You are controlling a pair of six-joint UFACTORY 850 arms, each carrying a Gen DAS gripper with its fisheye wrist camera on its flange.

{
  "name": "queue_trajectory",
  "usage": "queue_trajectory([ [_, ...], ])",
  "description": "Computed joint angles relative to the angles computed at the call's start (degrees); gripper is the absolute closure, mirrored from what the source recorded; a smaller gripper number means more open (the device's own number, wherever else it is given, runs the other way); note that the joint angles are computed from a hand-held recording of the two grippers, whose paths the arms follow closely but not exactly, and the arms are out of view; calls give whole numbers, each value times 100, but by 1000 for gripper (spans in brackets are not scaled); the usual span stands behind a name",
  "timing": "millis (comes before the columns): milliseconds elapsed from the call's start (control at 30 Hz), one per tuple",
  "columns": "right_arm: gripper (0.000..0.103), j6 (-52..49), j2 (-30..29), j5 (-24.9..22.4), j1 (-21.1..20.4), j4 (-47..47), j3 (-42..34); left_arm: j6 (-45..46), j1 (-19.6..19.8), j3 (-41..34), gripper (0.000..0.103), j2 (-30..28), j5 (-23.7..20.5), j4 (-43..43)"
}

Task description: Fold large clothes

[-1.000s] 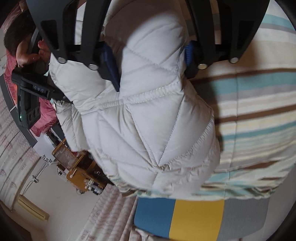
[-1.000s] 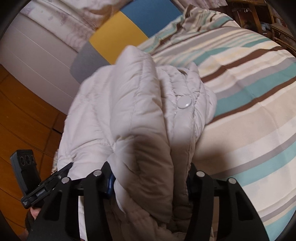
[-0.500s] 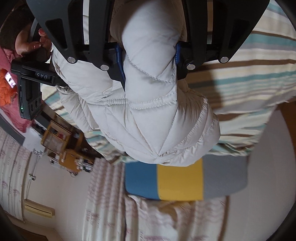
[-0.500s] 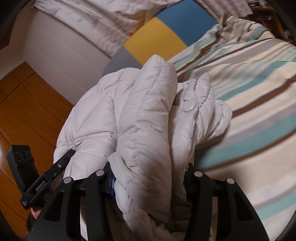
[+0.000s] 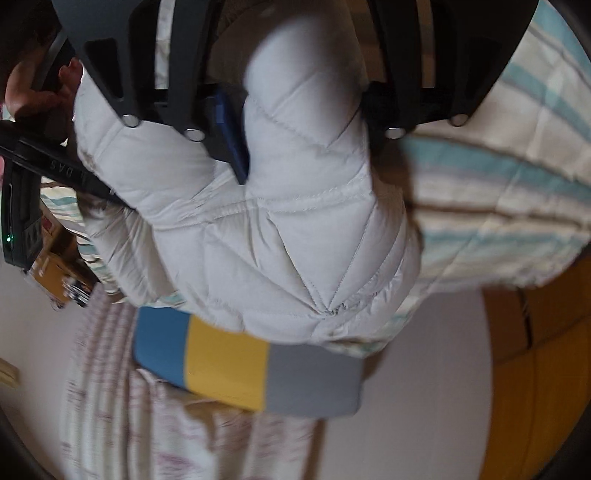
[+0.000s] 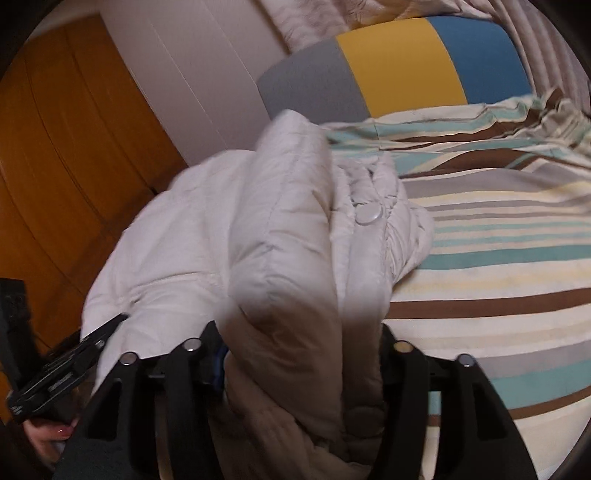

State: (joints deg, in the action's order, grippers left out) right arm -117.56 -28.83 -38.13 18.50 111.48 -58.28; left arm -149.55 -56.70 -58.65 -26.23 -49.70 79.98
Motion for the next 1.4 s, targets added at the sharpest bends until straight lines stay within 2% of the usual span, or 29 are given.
queue_trajectory([
  [67, 40, -154, 3, 260, 86, 241, 31, -167, -62, 104, 39, 0, -54, 25],
  [200, 36, -1032, 199, 723, 138, 1101, 333, 479, -234, -155, 32, -216, -304, -342],
  [267, 36, -1470, 442, 847, 98, 1616, 765, 610, -237, -249, 30, -302, -278, -355],
  [367, 30, -2180, 510, 934, 140, 2511, 1052, 664, -265, -336, 28, -425, -270, -369],
  [433, 29, -1677, 503, 913, 79, 2154, 997, 818, -233, -390, 28, -403, -256, -497],
  [500, 28, -1235, 707, 712, -96, 1765, 1126, 934, -224, -415, 23, -307, -223, -619],
  [567, 28, -1392, 1055, 425, -257, 1958, 1341, 1077, -289, -424, 16, -193, -402, -758],
  [667, 27, -1970, 1465, 178, -334, 2567, 1508, 992, -367, -409, 11, -13, -783, -630],
  [733, 31, -2331, 1531, 339, -198, 2799, 1348, 1221, -243, -548, 11, 30, -890, -728],
  [800, 49, -2521, 1491, 529, 3, 2816, 1145, 1542, -43, -768, 11, -19, -921, -900],
  [833, 51, -2586, 1553, 669, 94, 2626, 1168, 1741, 90, -911, 11, -73, -870, -999],
  [900, 57, -2456, 1115, 954, 295, 2486, 623, 2153, 351, -1167, 11, -195, -692, -1160],
  [967, 57, -2012, 754, 1208, 432, 2009, 229, 2721, 593, -1488, 11, -405, -570, -1364],
  [1000, 57, -2148, 676, 1431, 524, 2120, 206, 3036, 694, -1658, 11, -547, -528, -1451],
  [1033, 57, -2504, 476, 1855, 638, 2463, 16, 3229, 764, -1755, 11, -649, -480, -1494],
  [1100, 57, -2694, 226, 2112, 678, 2635, -137, 3463, 871, -1869, 11, -819, -321, -1571],
  [1167, 57, -3134, 60, 2039, 645, 3081, -139, 3358, 956, -1842, 10, -901, -8, -1525],
  [1267, 57, -3390, -124, 1765, 576, 3371, -122, 3054, 1003, -1770, 8, -1011, 111, -1290],
  [1400, 57, -3479, -304, 1745, 603, 3506, -263, 2913, 1104, -1714, 6, -1050, 319, -1267],
])
